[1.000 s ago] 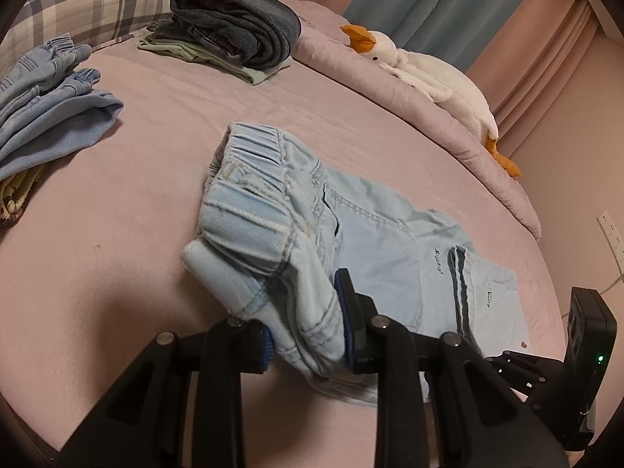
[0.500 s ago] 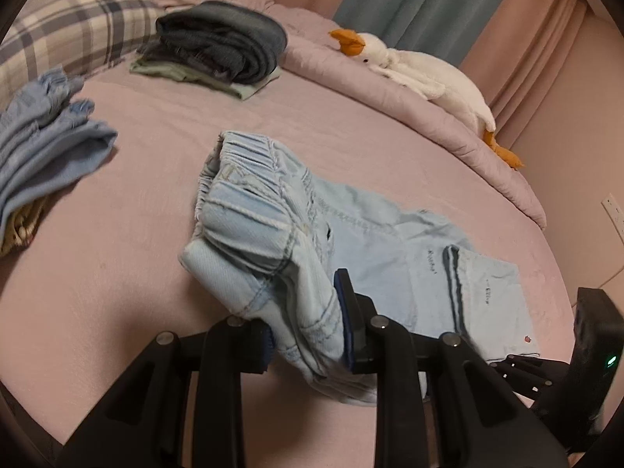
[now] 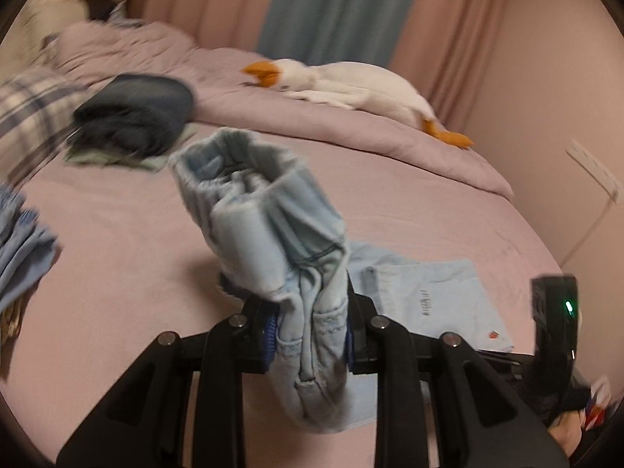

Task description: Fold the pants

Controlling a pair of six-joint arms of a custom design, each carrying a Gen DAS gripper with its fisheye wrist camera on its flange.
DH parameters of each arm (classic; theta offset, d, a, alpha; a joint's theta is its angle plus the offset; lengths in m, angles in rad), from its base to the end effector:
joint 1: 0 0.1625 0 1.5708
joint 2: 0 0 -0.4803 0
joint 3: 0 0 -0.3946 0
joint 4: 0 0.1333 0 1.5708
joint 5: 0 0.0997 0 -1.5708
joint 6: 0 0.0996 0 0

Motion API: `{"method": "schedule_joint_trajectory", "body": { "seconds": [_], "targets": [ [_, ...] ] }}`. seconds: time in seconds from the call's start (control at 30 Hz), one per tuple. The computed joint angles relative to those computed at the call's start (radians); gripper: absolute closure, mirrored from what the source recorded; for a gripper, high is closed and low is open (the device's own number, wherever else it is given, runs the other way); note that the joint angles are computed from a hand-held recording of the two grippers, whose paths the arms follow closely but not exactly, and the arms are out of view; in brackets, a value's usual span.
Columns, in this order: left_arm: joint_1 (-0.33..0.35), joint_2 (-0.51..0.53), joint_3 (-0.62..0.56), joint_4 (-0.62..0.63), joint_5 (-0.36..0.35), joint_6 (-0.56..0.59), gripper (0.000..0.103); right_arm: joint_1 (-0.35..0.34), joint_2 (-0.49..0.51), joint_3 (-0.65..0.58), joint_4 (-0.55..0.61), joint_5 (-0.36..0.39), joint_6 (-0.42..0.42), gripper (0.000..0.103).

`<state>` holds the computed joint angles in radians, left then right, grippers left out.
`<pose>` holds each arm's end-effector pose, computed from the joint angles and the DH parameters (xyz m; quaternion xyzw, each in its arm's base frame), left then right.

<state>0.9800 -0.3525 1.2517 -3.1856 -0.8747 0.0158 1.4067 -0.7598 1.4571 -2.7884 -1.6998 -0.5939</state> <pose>-0.2940 -0.7922 0.0271 0.1490 0.8760 -0.4063 0.2130 -0.0096 -0.7954 0.2038 0.1894 -0.9457 0.2154 0.1528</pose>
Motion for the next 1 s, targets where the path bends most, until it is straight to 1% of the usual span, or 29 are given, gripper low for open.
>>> {"method": "schedule_joint_trajectory", "body": {
  "seconds": [0.07,0.1,0.13,0.17,0.2,0.27,0.3,0.37,0.4,0.47,0.53,0.6,0.67,0.7,0.77,0.83,0.9,0.93,0.97,1.0],
  "targets": [
    [-0.009,0.024,-0.037,0.023,-0.022,0.042,0.078,-0.025,-0.01,-0.014,0.042,0.072,0.069,0.069],
    [-0.013,0.034,-0.05,0.03,-0.032,0.059,0.078,-0.043,-0.019,-0.02,0.061,0.123,0.115,0.062],
    [-0.017,0.046,-0.067,0.042,-0.041,0.079,0.078,-0.055,-0.025,-0.018,0.064,0.166,0.155,0.052],
    [-0.021,0.06,-0.085,0.055,-0.05,0.103,0.078,-0.076,-0.033,-0.021,0.074,0.226,0.2,0.048],
    [-0.024,0.07,-0.097,0.068,-0.057,0.12,0.078,-0.102,-0.041,-0.024,0.091,0.308,0.248,0.044],
    [-0.03,0.097,-0.127,0.107,-0.073,0.151,0.078,-0.147,-0.042,-0.039,0.126,0.472,0.34,0.043],
    [-0.032,0.114,-0.144,0.131,-0.078,0.166,0.078,-0.175,-0.041,-0.044,0.141,0.569,0.392,0.041],
    [-0.033,0.137,-0.166,0.178,-0.079,0.196,0.077,-0.205,-0.027,-0.052,0.146,0.692,0.47,0.037],
    [-0.033,0.149,-0.178,0.198,-0.075,0.209,0.074,-0.212,-0.02,-0.056,0.144,0.724,0.497,0.035],
    [-0.032,0.163,-0.182,0.211,-0.071,0.233,0.072,-0.226,-0.006,-0.066,0.141,0.773,0.55,0.035],
    [-0.028,0.159,-0.182,0.274,-0.083,0.219,0.046,-0.238,0.002,-0.058,0.116,0.804,0.6,0.035],
    [-0.023,0.15,-0.165,0.286,-0.094,0.221,0.045,-0.252,0.009,-0.049,0.095,0.86,0.635,0.035],
    [-0.023,0.138,-0.136,0.258,-0.091,0.235,0.045,-0.261,0.003,-0.046,0.092,0.871,0.665,0.035],
    [-0.022,0.128,-0.12,0.25,-0.101,0.23,0.045,-0.262,0.001,-0.048,0.098,0.867,0.663,0.035],
    [-0.023,0.1,-0.069,0.213,-0.124,0.211,0.045,-0.244,-0.002,-0.057,0.127,0.815,0.638,0.035],
    [-0.02,0.066,-0.015,0.18,-0.146,0.175,0.043,-0.218,-0.009,-0.073,0.172,0.72,0.591,0.035],
    [-0.016,0.04,0.025,0.158,-0.164,0.125,0.039,-0.183,-0.014,-0.086,0.202,0.594,0.533,0.035],
    [-0.009,0.022,0.046,0.15,-0.183,0.085,0.036,-0.169,-0.012,-0.091,0.204,0.544,0.511,0.035],
    [-0.001,0.004,0.068,0.139,-0.206,0.046,0.035,-0.148,-0.012,-0.091,0.201,0.465,0.48,0.036],
    [0.005,-0.008,0.081,0.136,-0.216,0.007,0.033,-0.132,-0.01,-0.092,0.194,0.408,0.46,0.04]
  ]
}}
